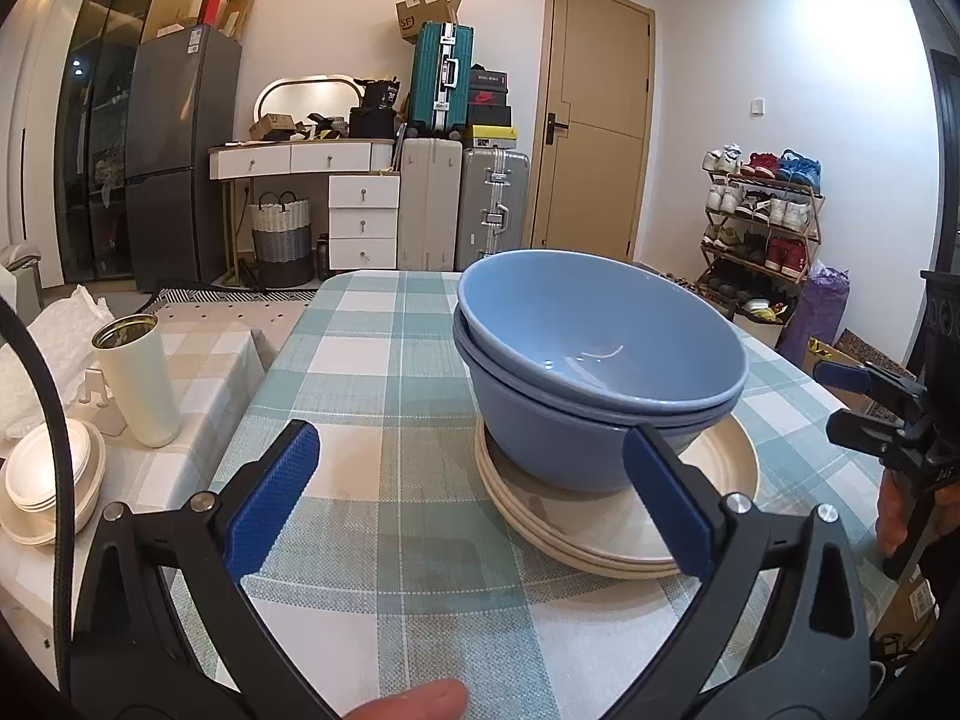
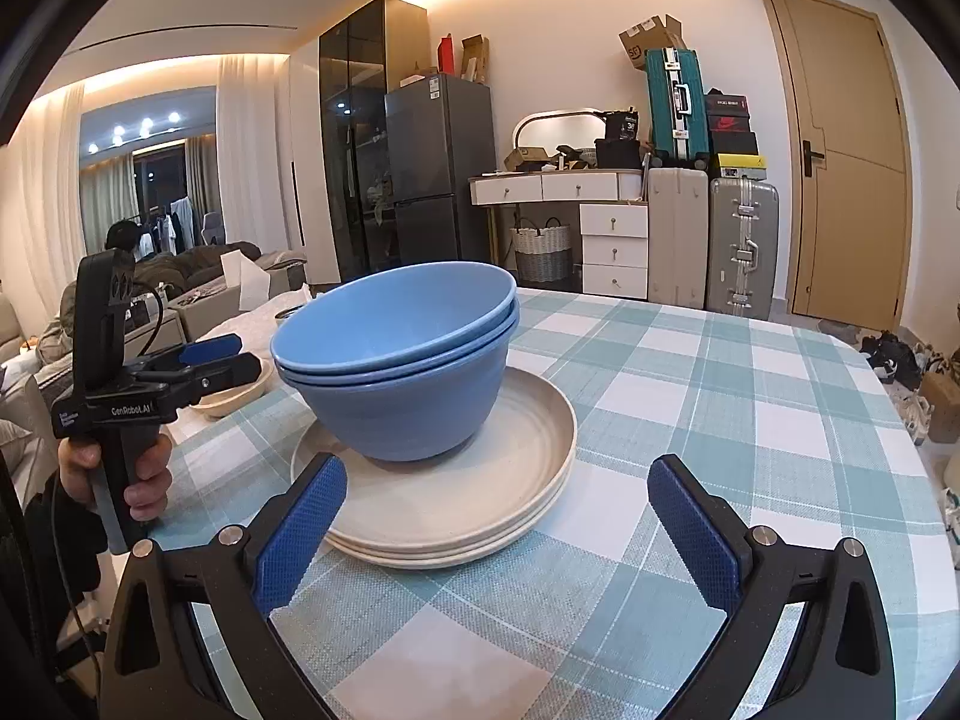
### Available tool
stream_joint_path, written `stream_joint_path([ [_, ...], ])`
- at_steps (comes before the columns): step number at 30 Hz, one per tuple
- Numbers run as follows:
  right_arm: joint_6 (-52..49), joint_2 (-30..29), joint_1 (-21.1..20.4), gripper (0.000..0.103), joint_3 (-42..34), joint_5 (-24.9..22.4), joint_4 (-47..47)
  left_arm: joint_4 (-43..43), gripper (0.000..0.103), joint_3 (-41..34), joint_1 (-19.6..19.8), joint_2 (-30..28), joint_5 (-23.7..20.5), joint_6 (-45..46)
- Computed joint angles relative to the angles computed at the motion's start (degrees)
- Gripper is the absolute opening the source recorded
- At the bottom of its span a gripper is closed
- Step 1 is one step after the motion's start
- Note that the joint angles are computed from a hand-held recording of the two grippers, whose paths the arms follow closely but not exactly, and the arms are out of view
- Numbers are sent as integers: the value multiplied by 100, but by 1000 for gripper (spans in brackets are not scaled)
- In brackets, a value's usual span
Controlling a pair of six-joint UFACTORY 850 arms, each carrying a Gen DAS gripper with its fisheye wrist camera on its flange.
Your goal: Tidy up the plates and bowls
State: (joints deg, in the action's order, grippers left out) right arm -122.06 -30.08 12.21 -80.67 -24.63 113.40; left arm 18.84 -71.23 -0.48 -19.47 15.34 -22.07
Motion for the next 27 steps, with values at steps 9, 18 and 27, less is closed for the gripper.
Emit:
stream_joint_path([
  [9, -314, 72, -25, 102, 143, -124, 288, -42, 101, 4, -15, -24, 100, 140],
  [18, -475, 91, -60, 102, 193, -246, 497, -71, 101, 139, -85, 23, 216, 262],
  [27, -477, 64, -61, 102, 162, -251, 468, 171, 101, 110, -36, -27, 268, -36],
])
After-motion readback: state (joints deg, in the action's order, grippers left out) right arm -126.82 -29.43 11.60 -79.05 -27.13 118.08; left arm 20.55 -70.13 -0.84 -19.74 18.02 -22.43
